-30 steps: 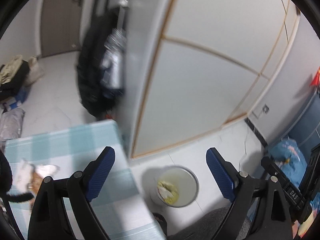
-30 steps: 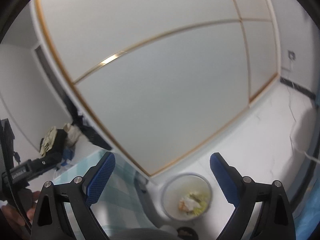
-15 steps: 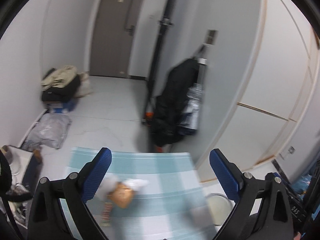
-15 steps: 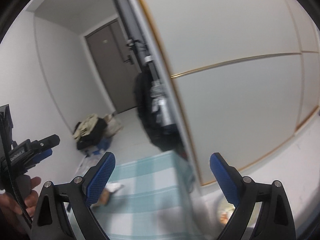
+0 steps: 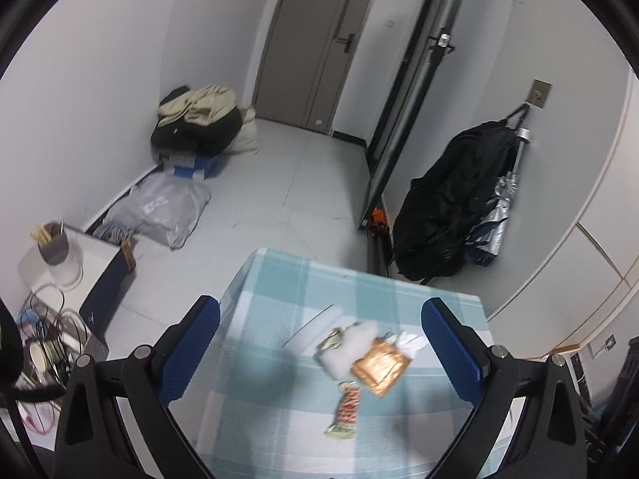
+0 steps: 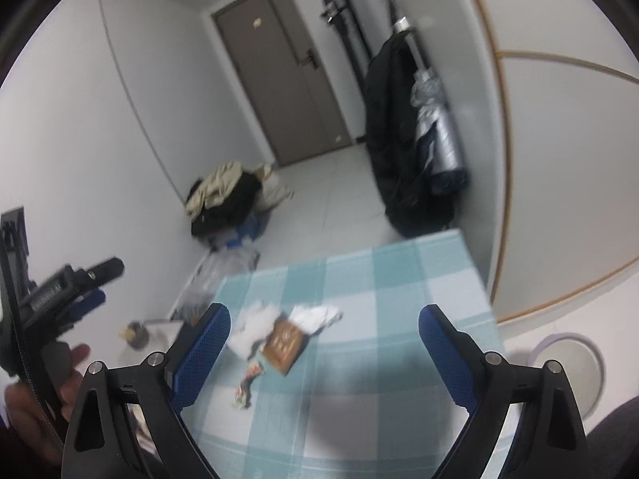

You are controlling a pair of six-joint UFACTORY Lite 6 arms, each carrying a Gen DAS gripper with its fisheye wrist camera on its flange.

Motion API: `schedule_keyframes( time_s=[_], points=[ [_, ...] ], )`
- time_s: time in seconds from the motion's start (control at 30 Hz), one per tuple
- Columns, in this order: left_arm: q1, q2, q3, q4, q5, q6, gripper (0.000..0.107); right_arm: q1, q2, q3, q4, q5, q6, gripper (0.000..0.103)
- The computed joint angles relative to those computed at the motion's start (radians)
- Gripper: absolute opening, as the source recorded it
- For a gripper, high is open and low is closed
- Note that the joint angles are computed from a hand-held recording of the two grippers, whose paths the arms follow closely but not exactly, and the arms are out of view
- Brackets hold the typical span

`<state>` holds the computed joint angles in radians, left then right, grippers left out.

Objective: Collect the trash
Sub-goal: 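Move both open tools back over the table, then grasp a white tissue with the right tool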

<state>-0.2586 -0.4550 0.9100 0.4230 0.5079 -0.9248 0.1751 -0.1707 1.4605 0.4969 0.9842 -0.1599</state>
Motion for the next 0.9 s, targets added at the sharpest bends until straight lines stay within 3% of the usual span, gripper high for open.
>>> schedule_keyframes(
  time_s=[0.27, 0.47, 0.77, 0.9],
  points=[
    [0.173, -0.012, -0.060, -0.376, -0.046, 0.382, 0.099, 0.139, 0.001, -0.120, -0.090, -0.055, 0.048, 0.096],
    [0.251, 0.001, -0.076, -0.587, -0.021, 0.602, 0.099, 0.168, 0.126, -0.059, -0.101, -0.063, 0.049, 0.096],
    [0.314, 0.016, -0.068, -0.728, 0.012, 0.763, 0.099, 0.144, 0.530, 0.258, -0.033, 0.023, 0.067, 0.095],
    [0.298, 0.026, -0.066, -0.657, 0.002, 0.725, 0.099, 0.179, 0.639, 0.349, -0.072, 0.041, 0.109, 0.095]
  ],
)
